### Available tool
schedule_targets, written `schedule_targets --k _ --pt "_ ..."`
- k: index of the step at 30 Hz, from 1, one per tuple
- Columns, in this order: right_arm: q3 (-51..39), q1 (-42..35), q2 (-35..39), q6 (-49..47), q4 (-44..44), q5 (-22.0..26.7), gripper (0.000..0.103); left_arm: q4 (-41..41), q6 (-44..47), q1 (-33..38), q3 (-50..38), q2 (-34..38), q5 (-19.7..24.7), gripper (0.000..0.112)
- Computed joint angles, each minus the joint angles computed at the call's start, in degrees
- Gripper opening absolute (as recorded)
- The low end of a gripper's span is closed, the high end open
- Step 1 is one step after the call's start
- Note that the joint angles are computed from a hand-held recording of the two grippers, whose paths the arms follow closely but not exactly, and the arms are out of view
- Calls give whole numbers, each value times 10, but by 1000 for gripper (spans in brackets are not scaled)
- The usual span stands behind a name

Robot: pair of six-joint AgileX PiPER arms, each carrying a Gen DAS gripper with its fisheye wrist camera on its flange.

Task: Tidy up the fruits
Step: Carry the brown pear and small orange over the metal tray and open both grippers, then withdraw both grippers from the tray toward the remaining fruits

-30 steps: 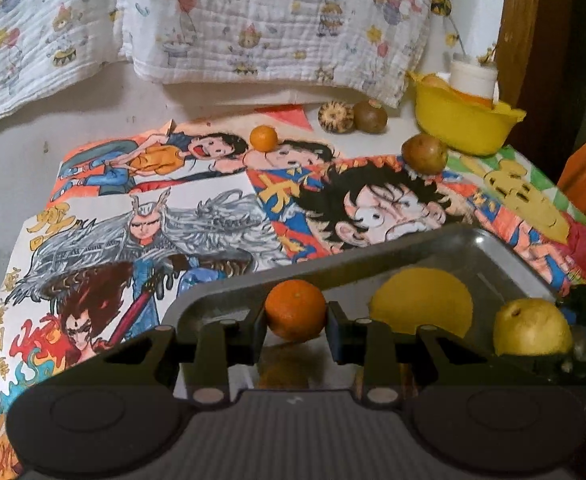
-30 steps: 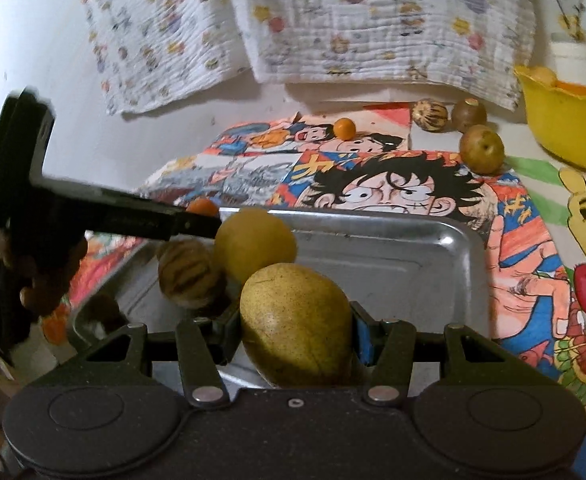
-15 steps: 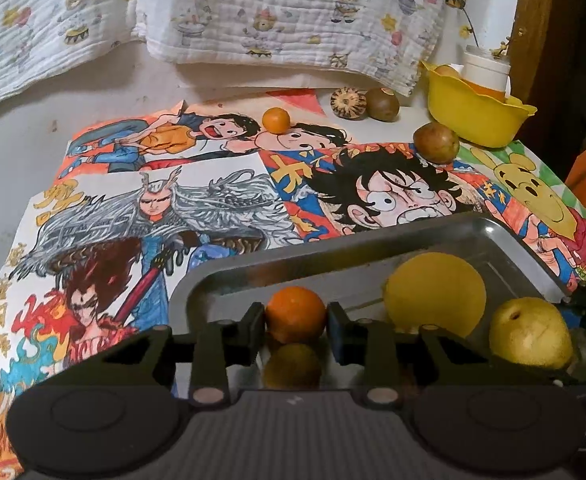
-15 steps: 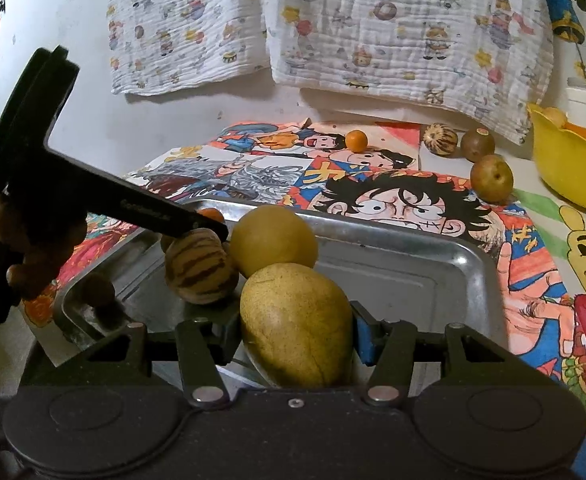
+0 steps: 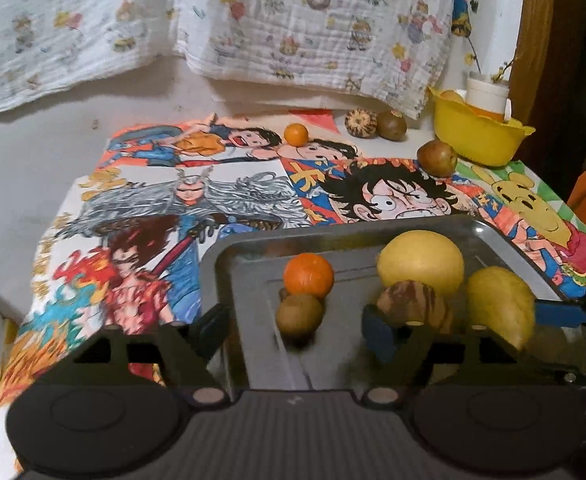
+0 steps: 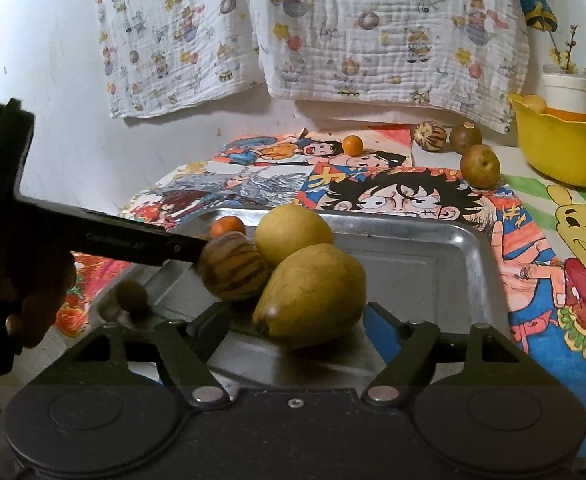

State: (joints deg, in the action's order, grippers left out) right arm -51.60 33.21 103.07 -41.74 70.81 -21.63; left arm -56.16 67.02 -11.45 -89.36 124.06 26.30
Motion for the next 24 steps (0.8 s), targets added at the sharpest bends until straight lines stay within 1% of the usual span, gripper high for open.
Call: schedule_targets --k 3,6,9,11,13,14,17,20,24 --pt "11 19 -12 -8 9 -17 83 -76 75 12 53 -33 0 88" --pt "18 38 -21 -19 19 -34 88 -148 159 15 109 -68 -23 94" --pt "25 57 -30 -29 29 -49 94 -239 268 16 167 -101 -41 99" --pt "30 66 -37 -39 37 -55 98 -304 346 18 203 -121 -42 100" --pt "37 78 -46 -46 47 -65 100 -382 435 25 240 -138 -29 102" --pt "42 83 -49 -45 51 -70 102 -408 467 29 257 -145 -22 102" --pt "54 97 -61 -54 67 -82 102 -431 504 35 288 -159 -20 102" --pt "64 105 -68 -79 95 -88 102 -422 506 41 309 -168 -22 102" --pt "85 104 -79 -65 96 -91 102 -414 508 50 328 -178 -23 102"
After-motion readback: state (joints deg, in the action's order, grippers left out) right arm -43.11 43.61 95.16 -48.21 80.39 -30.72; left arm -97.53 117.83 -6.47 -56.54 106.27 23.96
